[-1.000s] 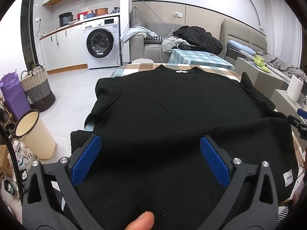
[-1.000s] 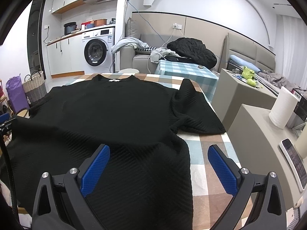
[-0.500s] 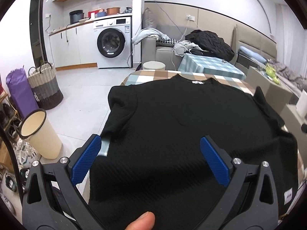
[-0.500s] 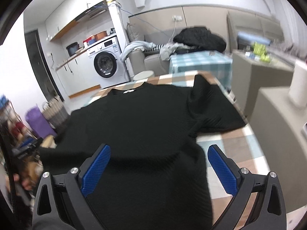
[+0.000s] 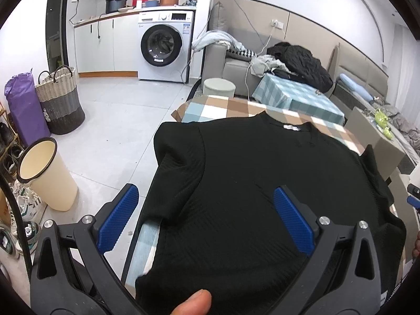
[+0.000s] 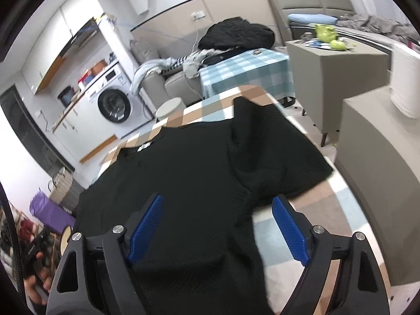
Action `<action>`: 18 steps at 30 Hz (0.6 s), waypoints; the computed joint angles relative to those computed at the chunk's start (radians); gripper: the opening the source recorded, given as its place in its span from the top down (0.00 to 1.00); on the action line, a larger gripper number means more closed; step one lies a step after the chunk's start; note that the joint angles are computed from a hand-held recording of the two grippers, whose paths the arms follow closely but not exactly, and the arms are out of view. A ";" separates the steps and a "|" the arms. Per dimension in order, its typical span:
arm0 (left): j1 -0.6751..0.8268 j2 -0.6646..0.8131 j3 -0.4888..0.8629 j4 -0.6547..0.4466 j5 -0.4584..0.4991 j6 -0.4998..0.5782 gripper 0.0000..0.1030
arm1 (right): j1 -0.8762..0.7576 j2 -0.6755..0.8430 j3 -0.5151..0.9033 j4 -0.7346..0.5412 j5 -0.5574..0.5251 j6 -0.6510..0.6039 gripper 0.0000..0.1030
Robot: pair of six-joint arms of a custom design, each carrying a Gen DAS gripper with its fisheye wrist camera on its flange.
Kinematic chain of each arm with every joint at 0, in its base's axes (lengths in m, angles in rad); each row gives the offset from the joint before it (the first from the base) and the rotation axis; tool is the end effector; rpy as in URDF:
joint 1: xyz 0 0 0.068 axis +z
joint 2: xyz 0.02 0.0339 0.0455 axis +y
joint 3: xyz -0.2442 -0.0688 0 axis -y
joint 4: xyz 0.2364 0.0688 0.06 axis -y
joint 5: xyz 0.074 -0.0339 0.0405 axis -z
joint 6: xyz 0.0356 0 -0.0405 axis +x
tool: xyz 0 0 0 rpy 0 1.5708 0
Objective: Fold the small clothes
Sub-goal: 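Lower both grippers and close them on the black sweater's side edge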
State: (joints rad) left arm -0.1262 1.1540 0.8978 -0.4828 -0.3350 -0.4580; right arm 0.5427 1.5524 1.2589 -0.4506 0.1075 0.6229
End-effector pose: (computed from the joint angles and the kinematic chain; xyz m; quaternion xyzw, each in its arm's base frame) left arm 0.2441 -0.0192 0.2624 -0.2154 0.8784 0.0313 0.4254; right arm 0.2928 0.1721 0.2726 0.0582 0.9129 0.1797 0.3620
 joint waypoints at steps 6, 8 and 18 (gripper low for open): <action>0.054 0.229 0.056 0.052 0.034 0.005 0.01 | 0.001 0.207 0.180 -0.096 0.005 -0.052 0.20; 0.058 0.288 0.069 0.063 0.044 0.002 0.01 | -0.007 0.257 0.216 -0.125 0.009 -0.058 0.21; 0.096 0.460 0.157 0.101 0.053 0.003 0.05 | -0.142 0.283 0.192 -0.092 -0.002 -0.010 0.22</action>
State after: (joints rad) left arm -0.0303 1.6138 1.0552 -0.3819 -0.2824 -0.4550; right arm 0.4008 1.8354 1.4509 -0.5430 0.1055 0.6128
